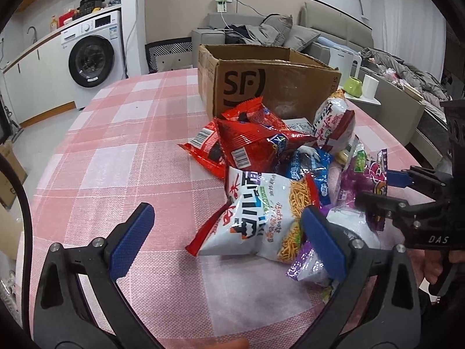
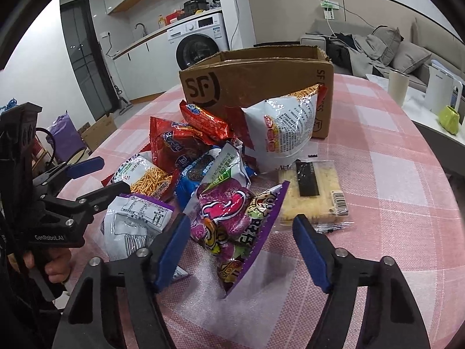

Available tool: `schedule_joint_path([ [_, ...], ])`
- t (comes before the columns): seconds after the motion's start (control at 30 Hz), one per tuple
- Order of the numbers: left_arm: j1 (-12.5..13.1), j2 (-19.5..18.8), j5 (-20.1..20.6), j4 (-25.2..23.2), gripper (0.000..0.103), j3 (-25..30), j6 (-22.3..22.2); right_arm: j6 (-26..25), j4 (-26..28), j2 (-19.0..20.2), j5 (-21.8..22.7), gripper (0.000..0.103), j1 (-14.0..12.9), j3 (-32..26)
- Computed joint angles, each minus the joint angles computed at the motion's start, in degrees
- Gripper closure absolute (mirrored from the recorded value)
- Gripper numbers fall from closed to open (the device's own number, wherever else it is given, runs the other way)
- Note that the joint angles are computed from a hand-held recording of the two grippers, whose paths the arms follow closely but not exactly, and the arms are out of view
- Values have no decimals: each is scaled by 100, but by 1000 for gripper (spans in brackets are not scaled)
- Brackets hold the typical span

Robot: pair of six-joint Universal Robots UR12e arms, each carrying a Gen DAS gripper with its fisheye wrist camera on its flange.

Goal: Organize snacks
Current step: 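Grasp the white noodle-snack bag with the left gripper while the right gripper grasps the purple candy bag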

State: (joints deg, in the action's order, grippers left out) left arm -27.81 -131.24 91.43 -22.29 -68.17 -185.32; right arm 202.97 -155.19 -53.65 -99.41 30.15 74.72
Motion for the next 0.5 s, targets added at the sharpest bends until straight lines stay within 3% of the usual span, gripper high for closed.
schedule_joint_path([
  [0.13,41,-44,-396,-137,18,84,-26,21,26,12,36,50,-6,-22],
  [0.17,50,-59,-487,-206,27,119,-27,19,29,7,16,51,-3,-17],
  [0.27,106,-83,-866,-427,40,189,-115,-30,-28,3,36,56,2,0],
  [0.5,105,-66,-1001,-396,52,166,81,-248,-189,15,-78,59,53,20],
])
